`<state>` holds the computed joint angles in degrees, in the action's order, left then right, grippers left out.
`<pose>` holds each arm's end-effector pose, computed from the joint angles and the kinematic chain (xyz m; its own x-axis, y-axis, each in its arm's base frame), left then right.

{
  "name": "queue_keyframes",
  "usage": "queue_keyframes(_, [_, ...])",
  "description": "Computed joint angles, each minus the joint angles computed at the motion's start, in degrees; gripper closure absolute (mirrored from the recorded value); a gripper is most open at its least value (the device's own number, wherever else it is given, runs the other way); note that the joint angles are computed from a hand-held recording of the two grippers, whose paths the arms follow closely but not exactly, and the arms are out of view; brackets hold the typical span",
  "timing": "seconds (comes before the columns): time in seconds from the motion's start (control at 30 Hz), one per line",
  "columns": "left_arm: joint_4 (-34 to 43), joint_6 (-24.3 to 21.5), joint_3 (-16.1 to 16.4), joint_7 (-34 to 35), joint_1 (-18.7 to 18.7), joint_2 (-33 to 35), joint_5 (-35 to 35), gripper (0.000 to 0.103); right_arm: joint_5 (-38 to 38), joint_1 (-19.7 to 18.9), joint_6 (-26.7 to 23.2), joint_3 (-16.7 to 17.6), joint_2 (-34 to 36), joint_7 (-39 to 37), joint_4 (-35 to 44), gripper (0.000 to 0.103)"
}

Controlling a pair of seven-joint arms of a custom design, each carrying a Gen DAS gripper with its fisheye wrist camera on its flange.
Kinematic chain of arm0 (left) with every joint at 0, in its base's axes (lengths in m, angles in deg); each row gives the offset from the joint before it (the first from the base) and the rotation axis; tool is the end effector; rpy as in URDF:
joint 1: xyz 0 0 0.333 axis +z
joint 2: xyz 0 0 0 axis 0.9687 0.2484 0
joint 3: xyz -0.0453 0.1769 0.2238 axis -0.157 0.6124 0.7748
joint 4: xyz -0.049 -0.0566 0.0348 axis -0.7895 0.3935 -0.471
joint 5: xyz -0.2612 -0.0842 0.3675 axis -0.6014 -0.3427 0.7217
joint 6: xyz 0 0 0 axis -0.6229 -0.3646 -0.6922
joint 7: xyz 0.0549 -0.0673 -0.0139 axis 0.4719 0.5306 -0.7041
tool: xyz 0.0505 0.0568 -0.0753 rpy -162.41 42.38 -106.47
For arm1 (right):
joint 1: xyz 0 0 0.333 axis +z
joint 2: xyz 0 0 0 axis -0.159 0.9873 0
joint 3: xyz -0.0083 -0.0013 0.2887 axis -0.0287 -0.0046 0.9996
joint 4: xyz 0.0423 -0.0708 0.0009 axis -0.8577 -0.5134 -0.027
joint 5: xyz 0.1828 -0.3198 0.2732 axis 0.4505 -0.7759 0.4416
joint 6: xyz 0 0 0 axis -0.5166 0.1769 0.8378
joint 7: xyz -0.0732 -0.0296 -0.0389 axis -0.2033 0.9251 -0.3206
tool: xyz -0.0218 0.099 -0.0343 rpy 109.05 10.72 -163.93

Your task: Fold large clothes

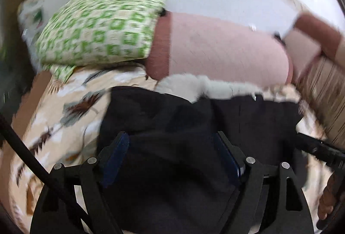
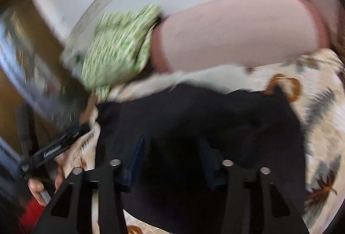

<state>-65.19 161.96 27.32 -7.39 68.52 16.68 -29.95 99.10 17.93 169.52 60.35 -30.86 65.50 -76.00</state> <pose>0.4889 -0.2831 0.5476 -0.0609 -0.9975 0.0359 -0.7020 0.0173 -0.7119 0.4843 0.1505 0.5375 0.2673 -0.8610 -0.4327 -0.7809 0.0695 -0.6207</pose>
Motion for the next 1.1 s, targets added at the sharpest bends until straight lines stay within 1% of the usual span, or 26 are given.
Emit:
queue_keyframes(0.03, [2.28, -1.35, -1.99, -1.71, 1.75, 2.45, 3.3, 0.023, -2.31, -0.82, 0.48, 1.87, 2.61, 1.01, 1.32, 0.053])
queue_keyframes(0.07, [4.23, -2.82, -3.21, -3.59, 2.88, 4.67, 6.6, 0.023, -4.19, -1.68, 1.19, 3.24, 5.17, 2.35, 2.67, 0.053])
queue_keyframes(0.1, [7.1, -5.38, -4.43, -6.05, 4.09, 7.96, 11.09, 0.023, -5.56, -2.36, 2.04, 4.1, 8.11, 3.62, 4.32, 0.053])
queue_keyframes(0.13, [9.75, -7.77, -4.82, -8.07, 4.77, 11.28, 14.41, 0.023, -7.18, -3.32, 2.81, 4.96, 10.95, 5.15, 6.09, 0.053])
queue_keyframes(0.17, [11.18, -8.32, -4.09, -8.39, 4.59, 13.53, 14.99, 0.023, -9.11, -4.53, 3.39, 5.82, 13.48, 6.95, 7.65, 0.052])
queue_keyframes(0.2, [12.68, -8.46, -3.04, -8.17, 4.34, 16.03, 14.78, 0.023, -10.67, -5.58, 3.78, 6.33, 16.86, 8.59, 9.85, 0.047])
queue_keyframes(0.23, [13.74, -8.49, -2.1, -8.66, 4.13, 17.9, 15.23, 0.023, -10.95, -5.96, 3.9, 6.54, 18.98, 9.24, 11.38, 0.041])
queue_keyframes(0.3, [14.88, -7.5, -0.29, -9.75, 3.45, 20.36, 16.52, 0.022, -11.08, -7.03, 4.05, 6.96, 23.62, 10.42, 14.62, 0.037])
queue_keyframes(0.37, [16.07, -5.61, 1.67, -8.6, 2.57, 22.84, 14.79, 0.022, -12.23, -8.53, 4.41, 7.74, 26.8, 11.6, 16.63, 0.037])
queue_keyframes(0.43, [17.61, -3.43, 3.57, -6.4, 1.91, 25.77, 10.5, 0.022, -11.37, -9.38, 5.6, 8.4, 29.52, 10.61, 18.33, 0.036])
queue_keyframes(0.53, [19.42, 0.41, 5.67, -1.26, 1.83, 29.76, -0.65, 0.02, -11.18, -10.67, 6.85, 9.79, 33.1, 10.03, 20.96, 0.036])
queue_keyframes(0.6, [19.46, 3.35, 6.85, 0.78, 1.6, 31.18, -5.26, 0.017, -7.11, -11.71, 7.0, 10.59, 35.34, 7.57, 22.92, 0.036])
queue_keyframes(0.7, [18.87, 5.55, 8.99, -0.35, -0.64, 31.68, -5.64, 0.016, -4.94, -13.03, 7.32, 11.77, 37.22, 6.19, 24.53, 0.036])
queue_keyframes(0.8, [18.17, 6.94, 11.14, -1.06, -2.77, 31.44, -5.54, 0.016, -7.54, -13.33, 7.86, 12.41, 37.69, 8.08, 24.82, 0.036])
queue_keyframes(0.87, [18.15, 6.68, 11.87, -0.65, -3.48, 31.19, -5.97, 0.016, -8.35, -13.53, 8.26, 12.72, 37.62, 8.56, 24.72, 0.036])
queue_keyframes(0.9, [18.42, 5.17, 11.94, 0.09, -3.66, 30.78, -6.61, 0.016, -8.95, -13.58, 8.25, 12.78, 37.28, 8.89, 24.44, 0.036])
queue_keyframes(0.93, [19.35, 1.83, 11.8, 1.26, -3.77, 30.27, -7.58, 0.016, -10.78, -13.45, 7.7, 12.64, 37.13, 10.02, 24.54, 0.036])
queue_keyframes(0.97, [19.57, -0.72, 11.74, 1.66, -3.92, 29.19, -7.98, 0.019, -13.7, -13.22, 6.42, 12.37, 36.93, 11.76, 24.87, 0.036])
queue_keyframes(1.0, [18.94, -2.59, 11.59, 1.52, -3.97, 27.1, -8.59, 0.02, -19.1, -12.73, 3.08, 11.91, 36.49, 14.75, 26.02, 0.036])
queue_keyframes(1.03, [16.93, -1.8, 11.39, 1.63, -3.75, 24.56, -9.7, 0.02, -22.08, -12.51, 0.92, 11.77, 35.85, 16.36, 26.75, 0.036])
queue_keyframes(1.07, [13.92, 0.48, 11.2, 2.13, -3.4, 21.4, -11.37, 0.02, -23.43, -12.46, 0.45, 11.72, 33.72, 17.46, 25.8, 0.036])
queue_keyframes(1.1, [11.03, 2.5, 11.01, 2.67, -3.05, 18.27, -12.98, 0.02, -20.83, -12.55, 1.99, 11.69, 31.37, 15.88, 23.82, 0.036])
